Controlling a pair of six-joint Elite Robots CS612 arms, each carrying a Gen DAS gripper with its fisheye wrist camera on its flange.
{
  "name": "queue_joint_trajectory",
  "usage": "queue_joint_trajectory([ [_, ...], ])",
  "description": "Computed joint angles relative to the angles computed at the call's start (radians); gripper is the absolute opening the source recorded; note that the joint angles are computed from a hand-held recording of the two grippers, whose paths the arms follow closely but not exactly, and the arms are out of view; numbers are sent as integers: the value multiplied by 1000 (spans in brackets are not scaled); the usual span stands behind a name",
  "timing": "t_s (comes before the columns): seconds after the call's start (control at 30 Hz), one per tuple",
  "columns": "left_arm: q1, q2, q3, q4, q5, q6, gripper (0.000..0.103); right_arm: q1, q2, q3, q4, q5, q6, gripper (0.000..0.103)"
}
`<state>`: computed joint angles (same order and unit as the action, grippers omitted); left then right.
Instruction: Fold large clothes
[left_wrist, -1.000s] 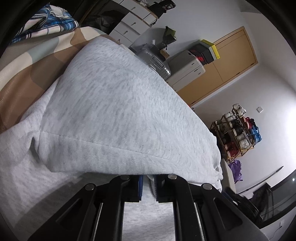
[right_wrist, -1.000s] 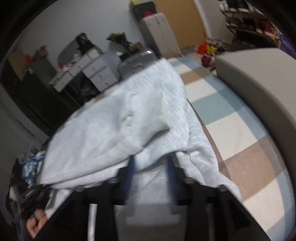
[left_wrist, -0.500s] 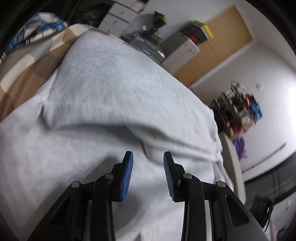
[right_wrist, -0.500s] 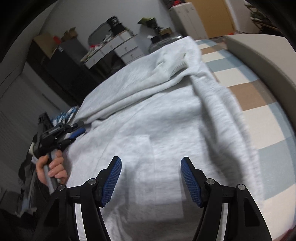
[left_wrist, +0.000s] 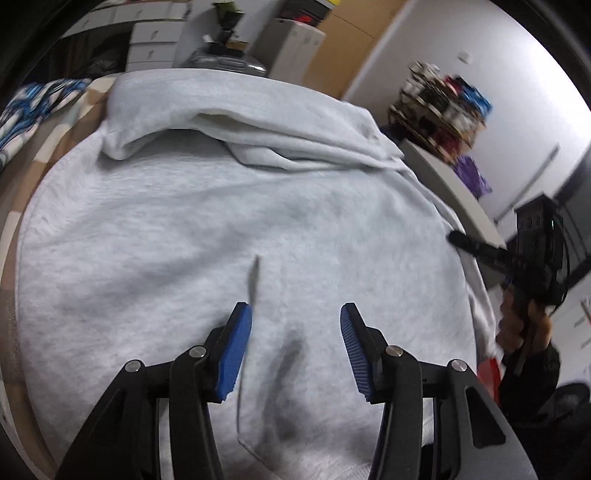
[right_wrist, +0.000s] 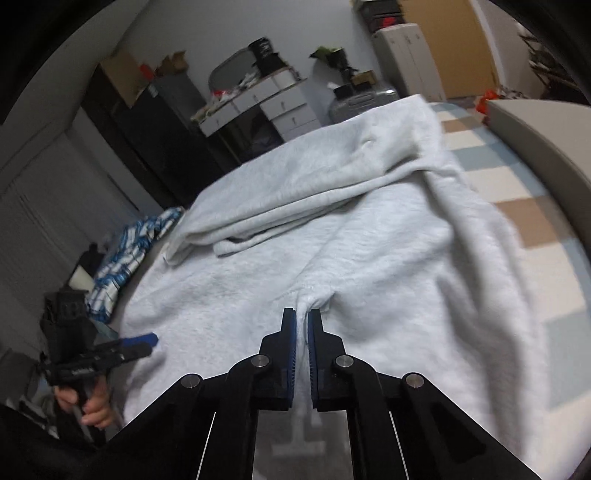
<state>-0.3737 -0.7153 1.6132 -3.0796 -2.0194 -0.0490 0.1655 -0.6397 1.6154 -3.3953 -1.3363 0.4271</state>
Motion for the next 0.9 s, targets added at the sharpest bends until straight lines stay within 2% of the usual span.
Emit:
queue_joint_trajectory([
  [0.03,-11,-1,-6,13,28,13,44,0,-10,15,45,-46,2,0],
  [0.07,-25,-2,-4,16,74,34,44,11,-20,10,124,-128,0,1],
  [0.1,-31,-3,3,-11,107,56,44,15,-22,9,161,-168,17,4],
  [0.13,-35,-2,3,-14,118,70,44,15,-21,13,159,-166,41,4],
  [0.17,-36,0,2,-23,129,73,44,9,-20,25,119,-130,58,4],
  [0.2,-37,3,0,-27,140,66,34,9,-19,32,82,-115,59,6],
  [0.23,-41,6,1,-44,172,60,13,11,-18,37,58,-108,49,18],
  [0.27,-44,8,2,-55,206,65,5,13,-17,37,39,-100,36,36],
  [0.3,-42,11,3,-67,202,64,2,15,-13,35,23,-87,25,43],
  [0.37,-29,17,2,-92,166,35,1,17,-10,16,68,-51,-22,46],
  [0.5,-15,13,12,-136,147,2,1,50,-8,-24,186,-95,-152,46],
  [0.6,-20,17,6,-134,154,12,1,82,-1,-48,236,-202,-248,47],
  [0.63,-24,19,3,-128,162,14,1,91,3,-54,235,-239,-271,44],
  [0.67,-27,22,-2,-118,166,11,1,99,7,-61,237,-260,-286,30],
  [0.7,-28,25,-6,-108,167,7,1,107,13,-68,232,-296,-305,21],
  [0.73,-25,23,-2,-103,163,6,1,113,15,-71,231,-319,-319,9],
  [0.77,-24,22,-1,-100,162,5,1,114,13,-67,224,-308,-327,3],
  [0.83,-22,19,5,-105,159,8,1,129,5,-43,152,-374,-356,3],
  [0.9,-19,15,9,-113,151,10,1,128,-22,13,36,-383,-340,3],
])
